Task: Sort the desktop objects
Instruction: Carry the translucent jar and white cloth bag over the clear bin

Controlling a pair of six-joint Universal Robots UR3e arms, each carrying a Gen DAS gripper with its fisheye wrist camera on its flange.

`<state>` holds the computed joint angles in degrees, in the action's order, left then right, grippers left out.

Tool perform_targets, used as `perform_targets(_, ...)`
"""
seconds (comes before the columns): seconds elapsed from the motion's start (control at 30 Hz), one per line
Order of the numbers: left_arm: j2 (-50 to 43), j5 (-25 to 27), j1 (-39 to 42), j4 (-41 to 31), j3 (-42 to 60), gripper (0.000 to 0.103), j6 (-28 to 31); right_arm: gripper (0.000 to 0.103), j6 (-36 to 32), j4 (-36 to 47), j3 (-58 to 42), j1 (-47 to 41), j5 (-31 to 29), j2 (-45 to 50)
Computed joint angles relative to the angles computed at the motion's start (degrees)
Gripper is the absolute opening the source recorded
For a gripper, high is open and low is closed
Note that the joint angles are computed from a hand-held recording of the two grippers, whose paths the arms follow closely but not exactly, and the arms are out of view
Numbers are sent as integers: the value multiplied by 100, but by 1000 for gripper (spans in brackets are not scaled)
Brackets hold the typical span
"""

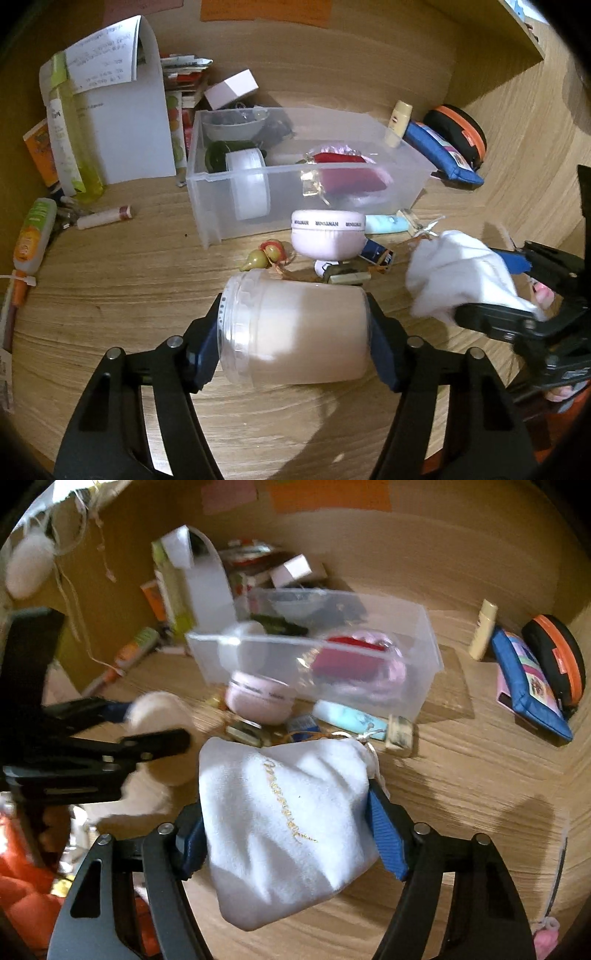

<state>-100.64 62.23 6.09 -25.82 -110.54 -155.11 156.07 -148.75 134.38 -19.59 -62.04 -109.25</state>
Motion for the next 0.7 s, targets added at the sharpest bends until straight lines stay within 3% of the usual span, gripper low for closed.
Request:
perform_targets(0.27, 309, -243, 192, -40, 112, 68, -81, 71, -715, 1826, -422, -886, 1308, -735)
perform_targets(0.33, 337, -293, 227, -18, 220, 68, -137, 71, -733, 1923, -485, -1023, 1423, -805)
perform_targets(0.7, 114, -375, 122, 242, 918, 68, -527, 71, 19, 819, -1157, -1047, 1281, -82)
